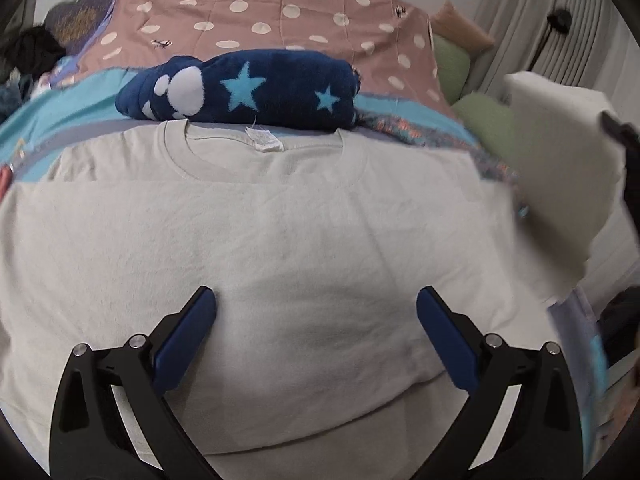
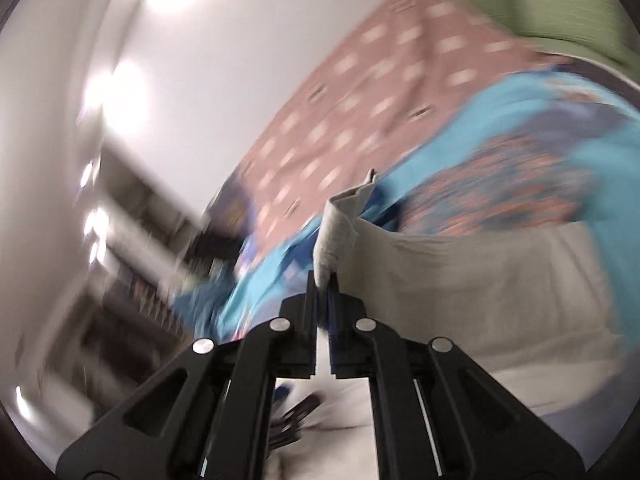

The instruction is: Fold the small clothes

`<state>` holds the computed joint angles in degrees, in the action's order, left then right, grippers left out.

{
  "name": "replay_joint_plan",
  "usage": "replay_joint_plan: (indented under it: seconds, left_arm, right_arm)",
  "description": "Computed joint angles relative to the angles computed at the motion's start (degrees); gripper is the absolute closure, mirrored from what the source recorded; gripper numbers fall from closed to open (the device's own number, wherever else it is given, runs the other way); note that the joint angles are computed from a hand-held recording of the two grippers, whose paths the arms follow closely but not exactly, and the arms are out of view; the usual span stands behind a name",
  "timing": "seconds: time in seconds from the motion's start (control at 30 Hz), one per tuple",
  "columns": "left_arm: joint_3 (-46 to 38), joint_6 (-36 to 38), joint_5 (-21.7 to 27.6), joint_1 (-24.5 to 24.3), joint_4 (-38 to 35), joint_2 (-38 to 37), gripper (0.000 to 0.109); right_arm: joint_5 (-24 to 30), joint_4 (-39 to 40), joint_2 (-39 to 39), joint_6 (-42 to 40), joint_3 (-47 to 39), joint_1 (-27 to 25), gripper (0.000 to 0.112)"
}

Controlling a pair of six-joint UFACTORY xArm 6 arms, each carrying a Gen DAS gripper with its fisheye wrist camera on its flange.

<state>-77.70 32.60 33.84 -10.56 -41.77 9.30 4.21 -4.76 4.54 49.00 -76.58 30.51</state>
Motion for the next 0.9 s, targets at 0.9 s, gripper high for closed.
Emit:
replay_joint_plan:
  seconds: [0.9]
  left_arm:
    - [-3.3, 10.9, 16.7, 6.9, -24.0, 1.7, 0.024]
  right_arm:
    - [17.4, -9.0, 15.7, -13.0, -14.2, 9.0, 0.086]
